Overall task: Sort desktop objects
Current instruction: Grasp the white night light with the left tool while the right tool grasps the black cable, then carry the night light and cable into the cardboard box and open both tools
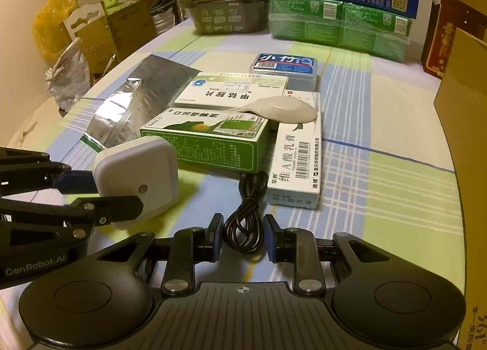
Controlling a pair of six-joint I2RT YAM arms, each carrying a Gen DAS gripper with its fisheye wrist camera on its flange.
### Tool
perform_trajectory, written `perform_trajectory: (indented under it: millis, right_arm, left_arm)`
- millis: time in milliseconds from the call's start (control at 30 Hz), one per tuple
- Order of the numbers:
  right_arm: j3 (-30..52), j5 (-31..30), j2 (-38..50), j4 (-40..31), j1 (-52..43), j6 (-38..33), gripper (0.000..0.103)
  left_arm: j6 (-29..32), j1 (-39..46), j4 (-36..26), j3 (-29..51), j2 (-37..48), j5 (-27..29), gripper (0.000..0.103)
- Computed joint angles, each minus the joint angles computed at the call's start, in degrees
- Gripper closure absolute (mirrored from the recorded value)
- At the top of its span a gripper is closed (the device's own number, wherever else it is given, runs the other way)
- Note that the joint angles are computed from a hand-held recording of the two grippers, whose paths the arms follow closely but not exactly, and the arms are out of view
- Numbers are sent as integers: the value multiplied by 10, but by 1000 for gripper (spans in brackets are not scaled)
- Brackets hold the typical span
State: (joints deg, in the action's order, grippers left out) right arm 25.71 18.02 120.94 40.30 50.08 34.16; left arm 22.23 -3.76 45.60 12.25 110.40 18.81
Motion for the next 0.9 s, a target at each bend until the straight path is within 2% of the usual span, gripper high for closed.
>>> perform_trajectory:
  millis: [67, 200, 467, 633, 900]
  right_arm:
    - [-2, 0, -4, 0, -1, 3, 80]
    - [-12, -4, -18, -2, -5, 15, 80]
    - [-32, -3, -46, -12, 5, 39, 81]
    - [-66, 7, -79, -7, 14, 64, 81]
    - [-133, 7, -149, -3, 14, 122, 82]
  left_arm:
    - [-6, 1, 8, -1, 2, -2, 70]
    - [-15, 4, 7, 3, 3, 3, 70]
    - [-22, 22, -34, 9, -11, 30, 77]
    - [-21, 15, -56, -13, -49, 22, 77]
    - [-21, 10, -52, -64, -111, 24, 77]
